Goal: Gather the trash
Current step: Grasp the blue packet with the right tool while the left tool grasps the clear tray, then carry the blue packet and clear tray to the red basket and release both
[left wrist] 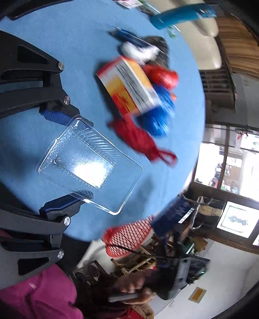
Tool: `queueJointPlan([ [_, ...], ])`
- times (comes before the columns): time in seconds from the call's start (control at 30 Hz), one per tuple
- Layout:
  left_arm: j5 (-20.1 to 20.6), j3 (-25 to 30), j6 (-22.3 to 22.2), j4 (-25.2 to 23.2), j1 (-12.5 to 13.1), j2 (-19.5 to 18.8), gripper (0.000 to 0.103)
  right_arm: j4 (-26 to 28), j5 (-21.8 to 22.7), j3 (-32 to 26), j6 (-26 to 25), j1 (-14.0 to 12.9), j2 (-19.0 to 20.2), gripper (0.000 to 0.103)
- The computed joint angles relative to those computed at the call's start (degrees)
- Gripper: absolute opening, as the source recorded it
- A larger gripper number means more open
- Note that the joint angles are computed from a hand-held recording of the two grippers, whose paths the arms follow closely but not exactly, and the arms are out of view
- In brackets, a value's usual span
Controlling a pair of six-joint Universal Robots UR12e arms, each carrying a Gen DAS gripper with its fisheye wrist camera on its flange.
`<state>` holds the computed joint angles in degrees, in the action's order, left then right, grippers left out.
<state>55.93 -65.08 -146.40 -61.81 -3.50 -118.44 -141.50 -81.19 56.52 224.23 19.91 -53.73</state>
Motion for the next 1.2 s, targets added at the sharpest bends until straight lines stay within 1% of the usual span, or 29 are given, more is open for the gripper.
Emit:
queueJointPlan([
  [0.1, -0.5, 1.1, -1.3, 0.3, -2.0, 0.1, 0.064, -3.3, -1.6, 5.8, 1.5, -0.3, -3.6, 0.066],
  [0.23, 1.8, 5.2, -2.3, 0.1, -6.0, -1.5, 0.064, -6.7, -4.6, 13.5, 4.1, -0.9, -8.4, 0.066],
  [0.27, 1.9, 5.8, -2.3, -0.3, -6.6, -1.6, 0.064, -7.5, -5.2, 15.5, 5.0, -1.2, -9.6, 0.066],
  [0.3, 2.1, 7.6, -2.3, -1.4, -7.8, -2.5, 0.064, -8.2, -5.8, 17.2, 6.1, -1.6, -10.6, 0.066],
  [0.37, 2.4, 9.3, -2.0, -3.1, -9.2, -3.3, 0.065, -9.0, -6.8, 20.0, 8.2, -2.2, -12.3, 0.066],
  [0.43, 3.9, 11.9, -1.5, -4.4, -11.2, -5.2, 0.065, -9.2, -8.1, 22.3, 10.1, -2.7, -13.6, 0.066],
  [0.47, 4.6, 13.1, -1.6, -5.0, -11.8, -6.1, 0.065, -9.8, -8.2, 23.9, 10.9, -3.0, -14.5, 0.067],
  [0.5, 4.9, 14.7, -1.7, -6.8, -12.7, -7.2, 0.065, -10.3, -8.2, 24.8, 11.9, -3.3, -14.9, 0.067],
  [0.57, 5.7, 16.7, -1.5, -8.5, -13.3, -8.5, 0.067, -11.5, -8.0, 27.4, 14.2, -4.0, -16.0, 0.068],
  [0.63, 7.7, 18.7, -1.0, -9.3, -14.6, -10.0, 0.067, -12.9, -7.3, 29.2, 16.5, -4.7, -16.7, 0.069],
  [0.7, 9.0, 20.2, -0.2, -11.4, -15.1, -11.1, 0.068, -15.1, -6.2, 30.8, 18.6, -5.4, -17.2, 0.069],
  [0.77, 9.7, 20.6, -0.6, -12.4, -15.4, -11.4, 0.07, -17.9, -5.3, 32.7, 20.5, -6.1, -17.8, 0.077],
  [0.8, 10.0, 20.7, -0.6, -12.7, -15.4, -11.4, 0.07, -19.0, -5.5, 33.4, 20.8, -6.2, -18.0, 0.077],
  [0.83, 10.3, 20.4, -0.4, -12.7, -15.3, -11.1, 0.07, -19.0, -6.1, 33.4, 20.8, -6.1, -18.0, 0.077],
  [0.9, 10.9, 19.3, -0.4, -11.1, -15.2, -10.3, 0.07, -18.6, -7.4, 33.2, 20.6, -5.8, -18.1, 0.077],
  [1.0, 13.9, 18.1, -2.3, -6.5, -15.1, -9.4, 0.07, -18.6, -8.5, 32.5, 19.4, -5.4, -17.9, 0.077],
  [1.07, 17.3, 15.8, -4.4, -1.5, -14.7, -7.8, 0.07, -17.6, -9.0, 31.1, 18.1, -4.9, -17.4, 0.077],
  [1.13, 19.3, 13.7, -6.2, 2.7, -14.2, -6.6, 0.07, -16.6, -9.1, 29.5, 16.6, -4.4, -16.7, 0.077],
  [1.2, 23.6, 12.1, -8.0, 6.7, -13.9, -5.5, 0.07, -15.6, -8.8, 27.4, 14.8, -3.9, -15.6, 0.077],
])
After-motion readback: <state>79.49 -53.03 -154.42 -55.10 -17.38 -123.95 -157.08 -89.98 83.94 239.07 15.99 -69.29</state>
